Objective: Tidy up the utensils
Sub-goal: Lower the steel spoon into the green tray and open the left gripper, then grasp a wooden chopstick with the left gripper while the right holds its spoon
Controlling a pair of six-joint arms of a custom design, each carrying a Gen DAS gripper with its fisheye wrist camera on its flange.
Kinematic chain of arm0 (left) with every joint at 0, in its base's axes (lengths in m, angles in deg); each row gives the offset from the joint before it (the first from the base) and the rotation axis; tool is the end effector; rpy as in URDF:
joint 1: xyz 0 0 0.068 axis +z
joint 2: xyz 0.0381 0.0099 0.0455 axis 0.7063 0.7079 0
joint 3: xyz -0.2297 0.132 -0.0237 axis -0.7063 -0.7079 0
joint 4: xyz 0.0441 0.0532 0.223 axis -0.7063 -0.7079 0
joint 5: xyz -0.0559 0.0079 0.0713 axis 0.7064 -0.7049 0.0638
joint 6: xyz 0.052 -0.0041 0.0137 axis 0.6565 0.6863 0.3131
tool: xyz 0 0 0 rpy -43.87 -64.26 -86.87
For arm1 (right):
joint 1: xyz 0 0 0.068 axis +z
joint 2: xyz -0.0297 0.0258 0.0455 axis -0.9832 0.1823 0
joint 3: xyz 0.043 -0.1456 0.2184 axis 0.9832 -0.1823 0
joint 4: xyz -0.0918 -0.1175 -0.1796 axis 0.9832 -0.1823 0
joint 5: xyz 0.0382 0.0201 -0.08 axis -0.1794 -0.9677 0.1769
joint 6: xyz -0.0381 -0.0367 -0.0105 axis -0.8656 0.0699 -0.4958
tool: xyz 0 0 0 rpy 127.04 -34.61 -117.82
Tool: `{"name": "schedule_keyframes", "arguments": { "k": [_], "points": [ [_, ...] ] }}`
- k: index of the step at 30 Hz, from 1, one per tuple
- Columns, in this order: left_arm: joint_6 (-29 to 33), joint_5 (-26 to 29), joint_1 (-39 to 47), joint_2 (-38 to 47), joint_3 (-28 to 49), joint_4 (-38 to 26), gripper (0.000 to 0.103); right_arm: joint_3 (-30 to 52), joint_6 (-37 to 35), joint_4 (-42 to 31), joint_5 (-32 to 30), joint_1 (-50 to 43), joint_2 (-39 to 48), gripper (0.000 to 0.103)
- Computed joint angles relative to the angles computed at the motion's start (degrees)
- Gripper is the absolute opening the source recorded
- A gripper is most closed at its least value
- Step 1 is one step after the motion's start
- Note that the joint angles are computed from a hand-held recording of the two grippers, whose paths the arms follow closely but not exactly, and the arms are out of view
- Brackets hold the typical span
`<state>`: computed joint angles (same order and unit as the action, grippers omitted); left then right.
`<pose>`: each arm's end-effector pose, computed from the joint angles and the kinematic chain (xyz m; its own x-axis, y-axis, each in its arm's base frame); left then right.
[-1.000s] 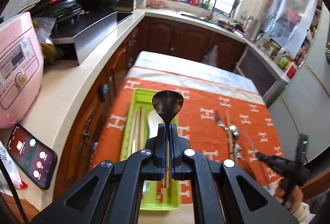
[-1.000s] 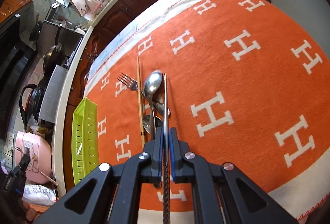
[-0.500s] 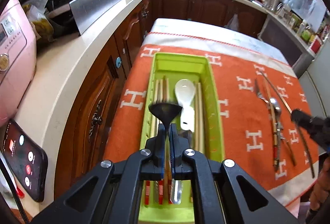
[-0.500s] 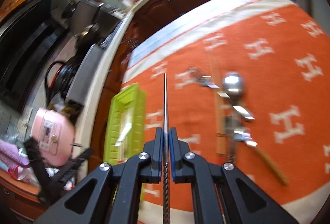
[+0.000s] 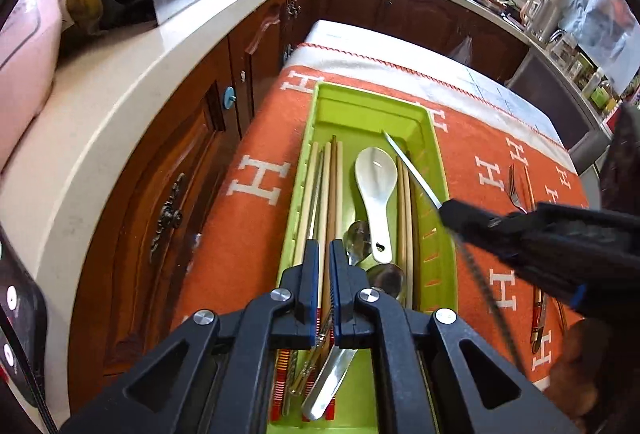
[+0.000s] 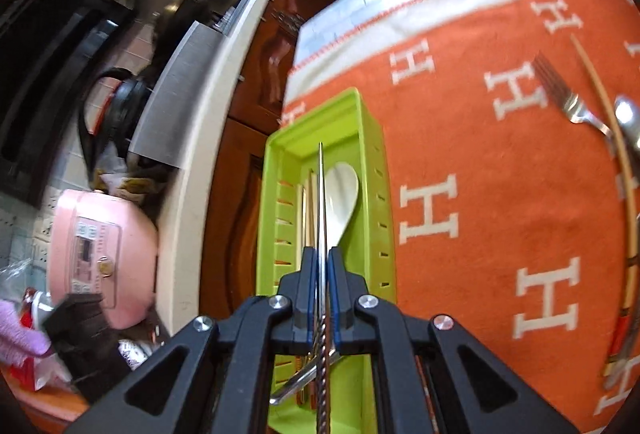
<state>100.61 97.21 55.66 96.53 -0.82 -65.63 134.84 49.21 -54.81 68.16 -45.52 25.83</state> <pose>0.2829 0.0381 0.2488 -0.7816 0.3514 -0.5154 0.4841 0.8628 -0.1459 0.2368 0.1533 0.2239 -0.5798 0.7774 -0.2438 0.4890 0.5714 0.6591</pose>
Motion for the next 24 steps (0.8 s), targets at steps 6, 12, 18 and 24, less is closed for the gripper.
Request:
{"name": "schedule_keyframes", "arguments": {
  "k": [6, 12, 18, 24],
  "points": [
    [1.2, 2.0, 1.0, -0.7, 0.8, -1.9, 0.006, 0.8, 1.9, -0.5, -1.9, 0.3, 3.0, 0.007],
    [2.2, 3.0, 0.8, -2.1, 0.8, -3.8, 0.006, -0.5, 1.1, -1.4, -2.3, 1.3, 1.2, 0.007],
    [3.1, 3.8, -1.2, -5.3, -0.4, -5.9, 0.01, 0.6, -2.4, -6.8, 0.9, 3.9, -2.4, 0.007],
    [2.9, 4.6, -4.0, -8.7, -1.7, -8.9, 0.016, -0.2, -3.9, -14.1, 7.0, 7.2, -8.7, 0.008]
  ]
}}
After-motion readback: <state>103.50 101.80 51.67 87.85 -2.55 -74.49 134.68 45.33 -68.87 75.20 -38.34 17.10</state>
